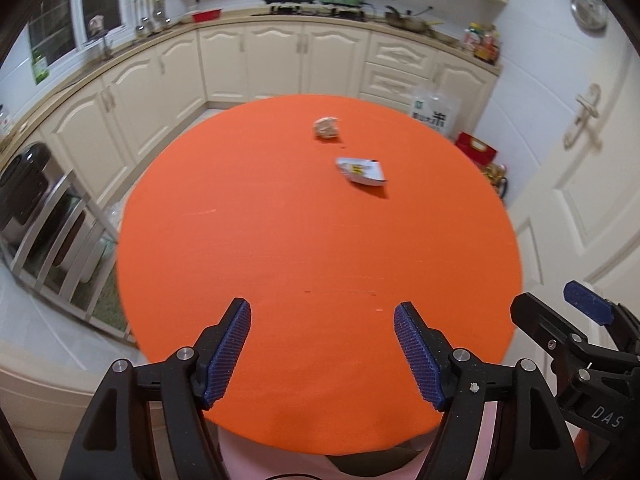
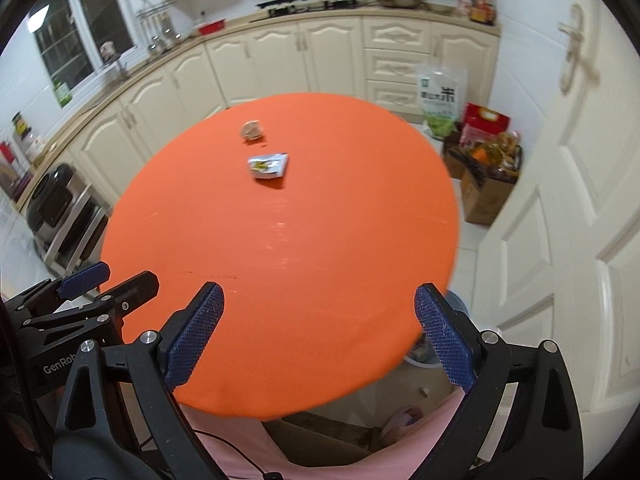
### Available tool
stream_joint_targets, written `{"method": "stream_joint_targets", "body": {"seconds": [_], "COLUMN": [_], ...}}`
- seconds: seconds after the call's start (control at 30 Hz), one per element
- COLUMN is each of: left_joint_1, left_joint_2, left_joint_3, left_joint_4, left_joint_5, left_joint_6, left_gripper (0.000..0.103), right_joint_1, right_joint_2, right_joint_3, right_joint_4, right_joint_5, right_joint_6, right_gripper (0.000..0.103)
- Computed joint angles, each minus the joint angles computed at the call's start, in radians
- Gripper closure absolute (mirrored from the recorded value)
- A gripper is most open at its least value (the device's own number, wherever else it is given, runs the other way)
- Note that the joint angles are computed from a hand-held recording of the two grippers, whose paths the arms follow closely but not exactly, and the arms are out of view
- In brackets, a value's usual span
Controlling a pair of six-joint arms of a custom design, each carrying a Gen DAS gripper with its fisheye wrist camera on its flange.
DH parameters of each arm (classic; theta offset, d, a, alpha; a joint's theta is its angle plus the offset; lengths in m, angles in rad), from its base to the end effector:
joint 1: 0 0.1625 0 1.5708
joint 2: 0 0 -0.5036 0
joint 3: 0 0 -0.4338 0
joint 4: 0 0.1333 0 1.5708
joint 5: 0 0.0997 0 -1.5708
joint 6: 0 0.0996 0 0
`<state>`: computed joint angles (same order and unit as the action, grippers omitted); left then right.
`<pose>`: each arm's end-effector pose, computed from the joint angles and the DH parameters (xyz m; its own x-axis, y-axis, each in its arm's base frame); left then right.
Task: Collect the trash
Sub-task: 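Move both open tools back over the orange table, then grasp the silver-yellow packet with the right tool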
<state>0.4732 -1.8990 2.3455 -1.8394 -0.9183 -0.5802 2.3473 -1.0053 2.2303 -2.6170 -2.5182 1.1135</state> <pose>-0.1904 -0.3152 0.3564 -0.7031 0.3866 -0.5968 0.5866 0.7897 -0.1796 0.3911 -0.3233 0.1046 -0.7580 0.4038 0.5123 -0.0216 0.7694 -0.6383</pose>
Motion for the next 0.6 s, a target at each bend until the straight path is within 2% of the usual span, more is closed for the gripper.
{"method": "stream_joint_targets", "body": {"seconds": [0.13,0.27,0.6], "left_joint_1": [0.011,0.061,0.261], "left_joint_2": [0.003,0.066,0.311], "left_joint_3": [-0.015,-0.040,-0.151], "left_joint_4": [0.027,-0.023,-0.214], "left_joint_5": [0.009,0.015,0.030], "left_joint_6": [-0.026,0.005,0.160], "left_gripper": [0.033,0.032,0.033], "right_joint_1": [-0.027,-0.064,-0.229], "right_joint_2": [0.035,0.058,0.112], "right_joint_3": [-0.027,-0.050,-0.121], "right_joint_4": [-0.066,-0.111,-0.191], "right_joint_5": [0.028,0.054,0.114], "right_joint_6": [-0.096,-0.173,-0.372], "right_gripper": [0.007,0.007,0.007]}}
